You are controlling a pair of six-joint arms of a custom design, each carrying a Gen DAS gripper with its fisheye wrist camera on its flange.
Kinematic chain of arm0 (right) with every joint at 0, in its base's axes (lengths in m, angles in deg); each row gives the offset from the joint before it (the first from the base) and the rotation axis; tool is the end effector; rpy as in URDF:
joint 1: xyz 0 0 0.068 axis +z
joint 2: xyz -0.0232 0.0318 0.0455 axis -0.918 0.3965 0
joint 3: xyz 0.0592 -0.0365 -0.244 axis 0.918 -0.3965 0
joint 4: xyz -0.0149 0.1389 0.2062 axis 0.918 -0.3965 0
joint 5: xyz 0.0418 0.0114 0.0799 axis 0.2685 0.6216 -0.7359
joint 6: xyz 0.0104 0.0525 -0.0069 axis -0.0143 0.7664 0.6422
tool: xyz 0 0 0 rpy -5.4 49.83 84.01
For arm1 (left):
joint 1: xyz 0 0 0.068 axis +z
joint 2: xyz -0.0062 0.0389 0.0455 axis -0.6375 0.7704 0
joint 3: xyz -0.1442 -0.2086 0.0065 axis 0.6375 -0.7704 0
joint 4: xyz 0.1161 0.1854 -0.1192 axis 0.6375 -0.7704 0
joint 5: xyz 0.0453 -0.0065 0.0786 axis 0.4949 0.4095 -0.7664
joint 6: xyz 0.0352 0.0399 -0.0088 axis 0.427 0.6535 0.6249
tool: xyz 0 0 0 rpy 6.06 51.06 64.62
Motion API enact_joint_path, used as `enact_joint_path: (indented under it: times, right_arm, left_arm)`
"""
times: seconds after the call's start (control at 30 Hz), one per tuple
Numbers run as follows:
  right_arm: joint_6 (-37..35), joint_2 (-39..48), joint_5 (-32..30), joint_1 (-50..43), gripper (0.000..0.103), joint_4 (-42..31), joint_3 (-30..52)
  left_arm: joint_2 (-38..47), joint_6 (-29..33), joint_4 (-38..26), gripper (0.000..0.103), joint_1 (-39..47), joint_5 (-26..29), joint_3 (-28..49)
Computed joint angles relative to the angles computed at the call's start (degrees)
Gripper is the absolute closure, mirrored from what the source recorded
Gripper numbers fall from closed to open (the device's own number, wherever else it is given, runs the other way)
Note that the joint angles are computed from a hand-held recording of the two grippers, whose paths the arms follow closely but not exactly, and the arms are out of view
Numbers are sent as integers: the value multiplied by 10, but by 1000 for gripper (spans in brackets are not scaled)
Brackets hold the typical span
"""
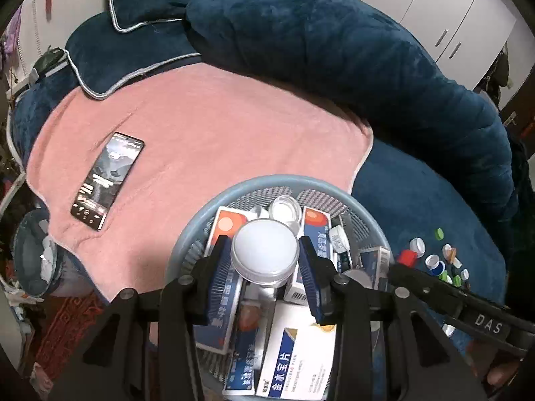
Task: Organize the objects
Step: 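Carry both caps over the grey basket and open both tools, then bring both open tools back over the remaining caps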
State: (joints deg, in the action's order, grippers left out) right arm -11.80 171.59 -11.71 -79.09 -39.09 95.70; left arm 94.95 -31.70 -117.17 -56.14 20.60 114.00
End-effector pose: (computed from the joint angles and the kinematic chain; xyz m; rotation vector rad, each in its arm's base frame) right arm 0.2535 -0.0376 0.1888 0.1787 2.6995 0.6789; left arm 0.3251 -0.1010 0.2183 0.0627 2.6180 -0.3670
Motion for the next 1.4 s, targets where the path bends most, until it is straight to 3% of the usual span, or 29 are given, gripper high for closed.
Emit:
enact_joint_path:
  times: [0.03, 0.07, 0.13, 0.2, 0.4, 0.63, 1.4]
  right_arm:
    - [11, 9, -14, 0, 71, 10, 0]
    - [24, 18, -26, -3, 64, 20, -2]
    - [39, 15, -32, -11, 44, 29, -9]
    - [47, 17, -41, -31, 21, 33, -8]
    - [19, 25, 6, -67, 1, -4, 10]
    - [-53, 0, 99, -93, 0, -12, -3]
    - [-199, 57, 109, -285, 0, -44, 23]
  left_arm:
    - [6, 1, 0, 51, 1, 9, 3]
    - [8, 2, -3, 33, -1, 13, 6]
    - [4, 5, 8, 13, -3, 15, 0]
    - [-1, 6, 14, 6, -4, 13, -3]
    - [6, 1, -5, 1, -22, -60, 12]
    - [13, 4, -15, 1, -60, -95, 23]
    - [136, -47, -53, 1, -241, -131, 162]
